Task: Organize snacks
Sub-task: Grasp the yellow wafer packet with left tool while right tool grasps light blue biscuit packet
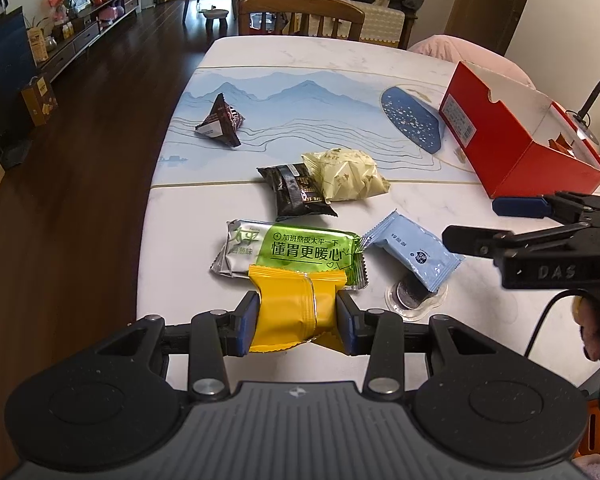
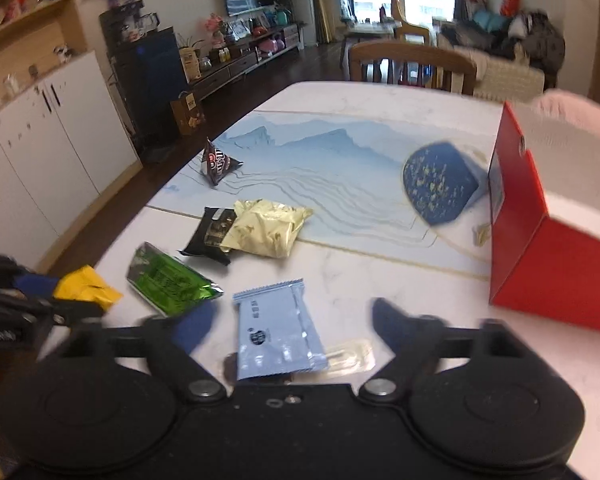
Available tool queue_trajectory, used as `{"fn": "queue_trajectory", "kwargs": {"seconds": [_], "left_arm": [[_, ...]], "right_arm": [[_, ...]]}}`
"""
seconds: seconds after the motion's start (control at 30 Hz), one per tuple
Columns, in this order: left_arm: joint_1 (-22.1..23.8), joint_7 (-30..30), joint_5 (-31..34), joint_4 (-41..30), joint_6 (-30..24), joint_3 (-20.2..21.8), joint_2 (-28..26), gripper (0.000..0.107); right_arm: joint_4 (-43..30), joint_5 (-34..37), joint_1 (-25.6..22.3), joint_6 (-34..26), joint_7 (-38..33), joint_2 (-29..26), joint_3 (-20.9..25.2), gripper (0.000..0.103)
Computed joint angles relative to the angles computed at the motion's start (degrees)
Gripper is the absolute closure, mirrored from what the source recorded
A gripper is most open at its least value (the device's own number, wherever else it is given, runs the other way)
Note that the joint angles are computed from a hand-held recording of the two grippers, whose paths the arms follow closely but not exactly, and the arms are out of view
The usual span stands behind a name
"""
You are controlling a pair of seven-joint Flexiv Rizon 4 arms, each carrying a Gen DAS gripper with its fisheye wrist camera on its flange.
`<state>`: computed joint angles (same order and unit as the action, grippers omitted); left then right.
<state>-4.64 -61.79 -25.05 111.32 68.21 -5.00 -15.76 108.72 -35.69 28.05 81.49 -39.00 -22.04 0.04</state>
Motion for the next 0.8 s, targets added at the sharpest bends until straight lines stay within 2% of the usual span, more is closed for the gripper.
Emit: {"fn": "queue_trajectory", "kwargs": {"seconds": [0.03,0.1,0.2,0.47,0.6,0.8], "left_arm": [[-0.1,-0.4,0.4,0.0,-0.1,0.2,0.0,0.067],[-0.3,-1.2,1.1,-0.1,-0.5,0.6,0.0,0.067],[-0.4,-2.6,2.2,-0.3,-0.8,1.0,0.0,0.067],[-0.5,-6.2,4.6,-0.3,-1.4,1.9,0.0,0.067],[-0.3,-7.4,5.2,-0.4,-1.6,2.0,0.0,0.067],[-0.1,-7.9,5.3,-0.3,-1.4,1.7,0.0,0.067]], "right_arm": [[-1.8,3.0,-2.3,-2.3,-4.2,-1.1,3.7,0.013],[-4.6,7.7,-4.9,-5.0,-10.7,-2.9,8.0,0.013],[-8.0,12.1,-5.8,-8.9,-17.4,-5.1,10.3,0.014],[-12.4,17.9,-4.7,-13.3,-24.4,-8.3,10.1,0.031],[-12.8,18.4,-3.8,-13.5,-25.7,-8.6,9.3,0.048],[-11.6,16.9,-2.2,-11.9,-25.6,-8.0,7.4,0.055]]}}
